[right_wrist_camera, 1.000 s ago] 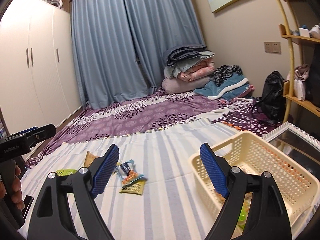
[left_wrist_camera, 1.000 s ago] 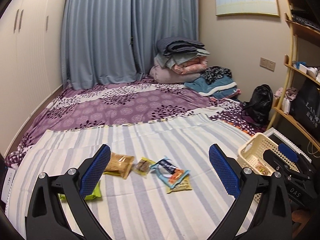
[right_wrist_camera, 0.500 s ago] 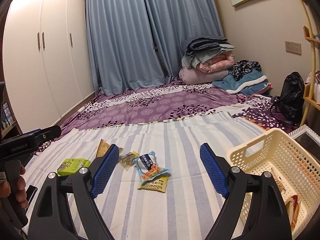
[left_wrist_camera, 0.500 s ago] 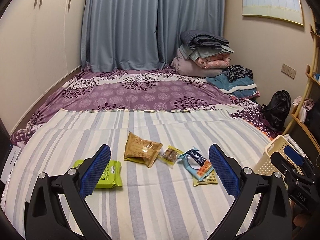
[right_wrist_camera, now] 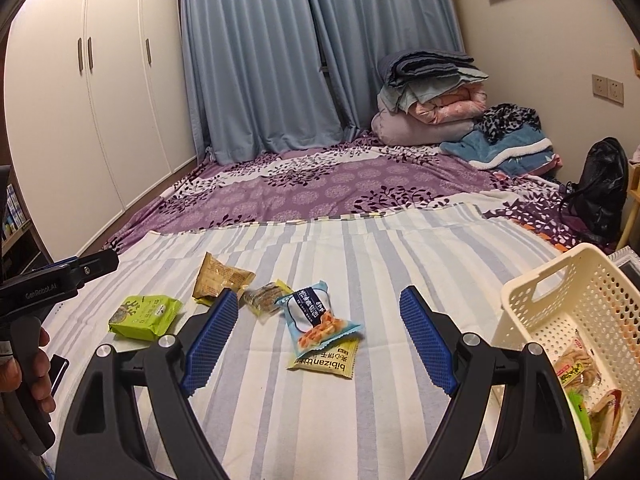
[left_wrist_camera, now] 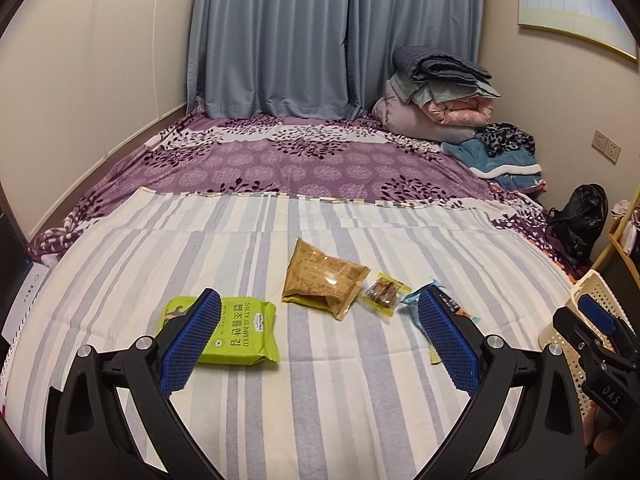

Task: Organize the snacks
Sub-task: 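Withdraw both open tools from the basket back over the bed, then grasp the green SALTY SEAWEED bag with left tool while right tool grasps the blue coconut biscuit pack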

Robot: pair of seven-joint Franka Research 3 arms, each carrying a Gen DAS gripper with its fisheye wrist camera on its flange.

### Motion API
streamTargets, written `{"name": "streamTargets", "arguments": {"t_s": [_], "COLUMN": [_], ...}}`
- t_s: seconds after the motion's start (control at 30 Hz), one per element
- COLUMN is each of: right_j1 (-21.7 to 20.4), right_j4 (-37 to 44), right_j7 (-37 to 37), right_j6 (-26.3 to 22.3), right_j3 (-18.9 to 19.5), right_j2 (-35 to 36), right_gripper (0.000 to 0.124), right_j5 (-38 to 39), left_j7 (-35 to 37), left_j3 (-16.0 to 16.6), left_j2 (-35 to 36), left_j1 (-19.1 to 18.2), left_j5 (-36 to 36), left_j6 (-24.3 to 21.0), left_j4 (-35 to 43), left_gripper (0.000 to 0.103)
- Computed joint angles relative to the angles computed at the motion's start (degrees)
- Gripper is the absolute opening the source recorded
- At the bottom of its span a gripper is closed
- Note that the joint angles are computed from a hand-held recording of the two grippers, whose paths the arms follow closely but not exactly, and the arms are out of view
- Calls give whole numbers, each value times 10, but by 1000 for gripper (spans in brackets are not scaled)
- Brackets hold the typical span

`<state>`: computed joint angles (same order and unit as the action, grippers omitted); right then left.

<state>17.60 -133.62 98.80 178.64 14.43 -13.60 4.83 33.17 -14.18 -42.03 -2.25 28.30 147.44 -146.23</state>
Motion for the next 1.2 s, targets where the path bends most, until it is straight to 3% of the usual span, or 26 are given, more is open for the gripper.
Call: {"name": "streamTargets", "arguments": {"t_s": [0.5,0.93,1.07,1.2], "right_j1": [21,46,51,54], "right_j4": [25,41,44,43], "right_j7": [8,9,5,5], "right_j6": [-32,-55,-59,-61], "right_j3": [-13,-31,-36,-37], "right_j2": [51,78,81,81], "right_gripper": [86,90,90,90], "right_j5": [-19,-21,-18,-18], "left_j7": [-3,74,97,125], "left_j3": [44,98,100,128], "left_j2": [-48,29,72,102], "left_j1": [26,76,107,106], "left_j5": [-26,-51,-52,-86], "left_j6": [-34,93,99,107], "left_j4": [-111,-122,-94,-79], "left_gripper": [100,100,100,100]}}
